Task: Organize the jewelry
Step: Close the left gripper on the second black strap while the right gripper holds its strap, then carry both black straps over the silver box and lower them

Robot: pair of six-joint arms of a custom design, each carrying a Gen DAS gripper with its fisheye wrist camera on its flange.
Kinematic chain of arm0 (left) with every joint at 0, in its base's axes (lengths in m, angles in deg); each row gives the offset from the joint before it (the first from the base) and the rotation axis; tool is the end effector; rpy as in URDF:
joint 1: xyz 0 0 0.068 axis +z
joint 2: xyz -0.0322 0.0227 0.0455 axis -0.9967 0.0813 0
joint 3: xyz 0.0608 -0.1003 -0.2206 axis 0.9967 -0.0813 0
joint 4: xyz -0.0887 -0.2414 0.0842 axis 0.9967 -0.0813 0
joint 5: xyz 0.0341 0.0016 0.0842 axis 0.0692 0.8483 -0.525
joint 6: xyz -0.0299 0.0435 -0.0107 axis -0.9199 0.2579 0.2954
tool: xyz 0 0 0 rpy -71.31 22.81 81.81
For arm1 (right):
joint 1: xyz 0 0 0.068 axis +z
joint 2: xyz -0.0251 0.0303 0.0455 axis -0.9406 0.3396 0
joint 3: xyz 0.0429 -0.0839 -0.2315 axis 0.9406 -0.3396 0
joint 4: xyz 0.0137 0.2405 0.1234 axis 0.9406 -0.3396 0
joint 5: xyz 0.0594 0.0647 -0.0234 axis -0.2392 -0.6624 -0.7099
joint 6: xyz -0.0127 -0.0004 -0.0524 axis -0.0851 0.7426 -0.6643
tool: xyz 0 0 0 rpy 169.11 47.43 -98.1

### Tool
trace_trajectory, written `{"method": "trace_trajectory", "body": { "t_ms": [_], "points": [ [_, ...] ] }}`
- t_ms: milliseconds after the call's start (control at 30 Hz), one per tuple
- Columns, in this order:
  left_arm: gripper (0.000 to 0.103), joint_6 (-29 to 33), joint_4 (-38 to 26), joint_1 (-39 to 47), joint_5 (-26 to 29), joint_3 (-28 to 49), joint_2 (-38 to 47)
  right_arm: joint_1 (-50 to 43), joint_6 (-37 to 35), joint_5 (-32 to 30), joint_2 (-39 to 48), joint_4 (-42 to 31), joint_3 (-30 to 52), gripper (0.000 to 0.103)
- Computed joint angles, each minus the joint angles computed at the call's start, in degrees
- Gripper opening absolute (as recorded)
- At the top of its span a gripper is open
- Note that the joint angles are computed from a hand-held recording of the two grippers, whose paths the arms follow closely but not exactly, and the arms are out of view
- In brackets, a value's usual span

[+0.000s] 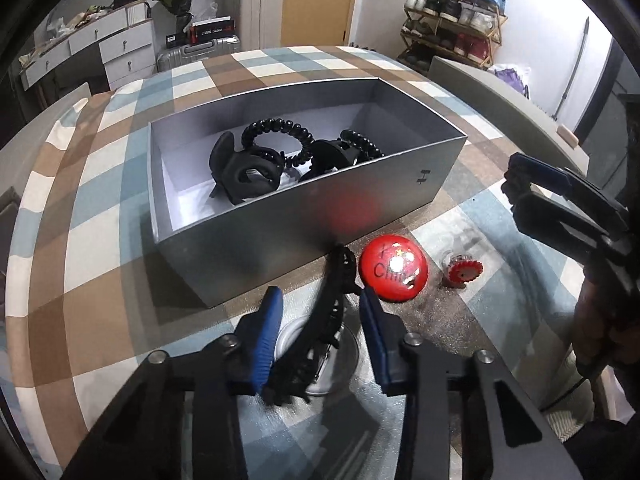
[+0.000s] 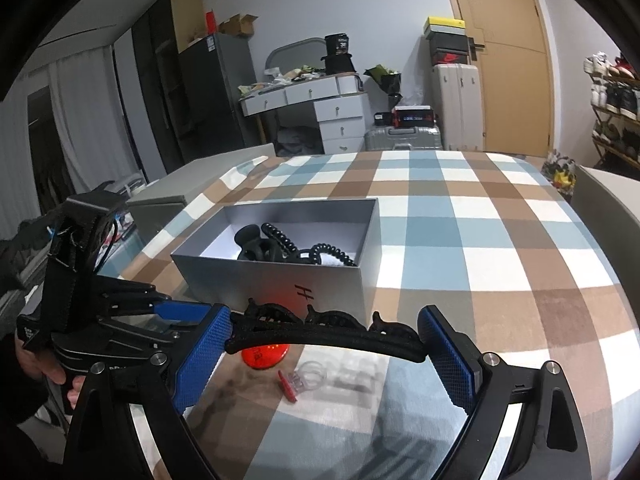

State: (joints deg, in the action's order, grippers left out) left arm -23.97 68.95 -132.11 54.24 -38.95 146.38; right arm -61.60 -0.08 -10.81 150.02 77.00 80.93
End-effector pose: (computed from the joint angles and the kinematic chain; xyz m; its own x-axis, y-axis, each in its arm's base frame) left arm 0.1941 -0.1926 0.1511 -0.8185 0.0968 -0.5663 0.1863 0.9772 -0.1022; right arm 0.2362 0.0535 0.1117 -0.5091 -0.2054 -0.8358 -0.6083 0.7728 0.1806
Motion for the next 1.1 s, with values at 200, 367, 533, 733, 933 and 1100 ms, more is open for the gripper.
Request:
{"method": "trace_trajectory", "body": {
  "t_ms": [200, 367, 533, 733, 933, 1100],
  "points": [
    [0.01, 1.0, -1.9, -2.4, -1.9, 2.1, 1.7, -1.0, 0.6, -1.8, -1.8, -0.5, -1.5, 0.094],
    [0.01, 1.2, -1.7, -3.0, -3.2, 2.2, 1.9, -1.9, 0.5, -3.2, -4.9, -2.3, -2.8, 0.094],
    [0.009, 0.8, -0.8, -3.1, -4.3, 0.8, -0.3, -3.5, 0.3, -4.7, -9.6, -3.9, -4.9, 0.094],
    [0.009, -2.0, -0.8, -4.4, -5.3, -0.6, -3.7, -5.4, 0.9, -6.8, -13.9, -5.9, -6.7, 0.095],
    [0.009, -6.4, -4.8, -7.1, -10.5, 1.0, -4.8, -7.8, -0.1, -11.0, -15.3, -9.7, -6.1, 0.095],
    [0.009, -10.1, -6.1, -8.0, -12.9, 0.9, -7.5, -8.1, 0.5, -12.6, -14.7, -11.7, -4.6, 0.095]
  ]
}}
